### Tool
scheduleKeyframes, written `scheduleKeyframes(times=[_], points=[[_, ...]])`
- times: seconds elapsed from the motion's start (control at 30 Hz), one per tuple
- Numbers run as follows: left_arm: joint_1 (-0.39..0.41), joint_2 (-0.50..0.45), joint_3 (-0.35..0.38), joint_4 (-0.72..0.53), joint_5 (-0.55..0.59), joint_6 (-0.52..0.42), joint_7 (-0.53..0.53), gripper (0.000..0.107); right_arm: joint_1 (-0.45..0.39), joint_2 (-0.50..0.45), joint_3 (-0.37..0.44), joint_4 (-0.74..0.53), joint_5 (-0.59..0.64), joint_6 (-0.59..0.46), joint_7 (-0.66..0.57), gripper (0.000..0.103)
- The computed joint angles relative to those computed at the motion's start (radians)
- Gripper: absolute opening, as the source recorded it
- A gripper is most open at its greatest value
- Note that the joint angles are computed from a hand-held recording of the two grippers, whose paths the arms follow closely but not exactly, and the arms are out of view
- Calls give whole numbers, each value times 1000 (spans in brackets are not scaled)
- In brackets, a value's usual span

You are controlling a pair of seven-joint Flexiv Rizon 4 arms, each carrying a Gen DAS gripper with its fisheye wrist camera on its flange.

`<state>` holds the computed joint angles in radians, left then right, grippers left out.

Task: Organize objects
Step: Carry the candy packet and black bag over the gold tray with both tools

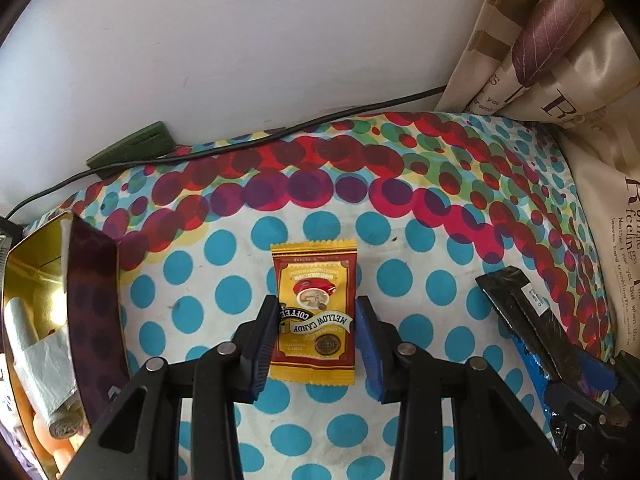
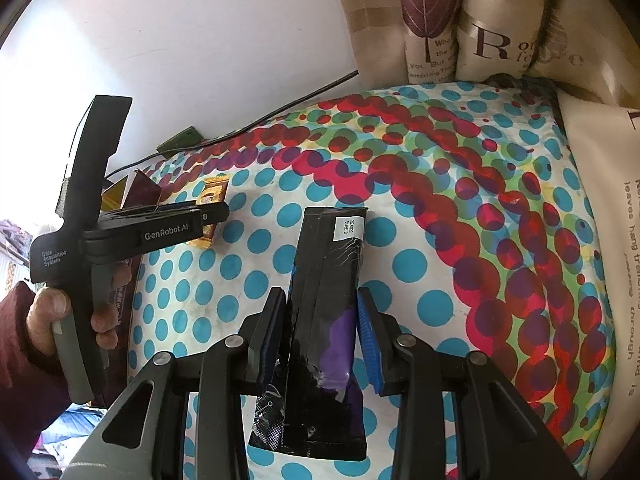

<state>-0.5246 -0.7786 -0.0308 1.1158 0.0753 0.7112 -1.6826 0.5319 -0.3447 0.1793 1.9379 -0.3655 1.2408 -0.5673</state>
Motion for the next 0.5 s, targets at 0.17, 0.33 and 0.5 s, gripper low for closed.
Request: scheduleKeyframes(times=[0.17, 0.33, 0.5], points=[[1, 29, 5, 43, 5, 22, -27, 38, 6, -11, -3, -15, -6, 3, -4, 33], [0, 63, 9, 90, 15, 33, -54, 38, 9, -15, -1, -16, -5, 14, -13, 33], [-2, 97, 15, 134, 39, 47, -80, 38, 16, -15, 1, -25, -6, 13, -21, 33]])
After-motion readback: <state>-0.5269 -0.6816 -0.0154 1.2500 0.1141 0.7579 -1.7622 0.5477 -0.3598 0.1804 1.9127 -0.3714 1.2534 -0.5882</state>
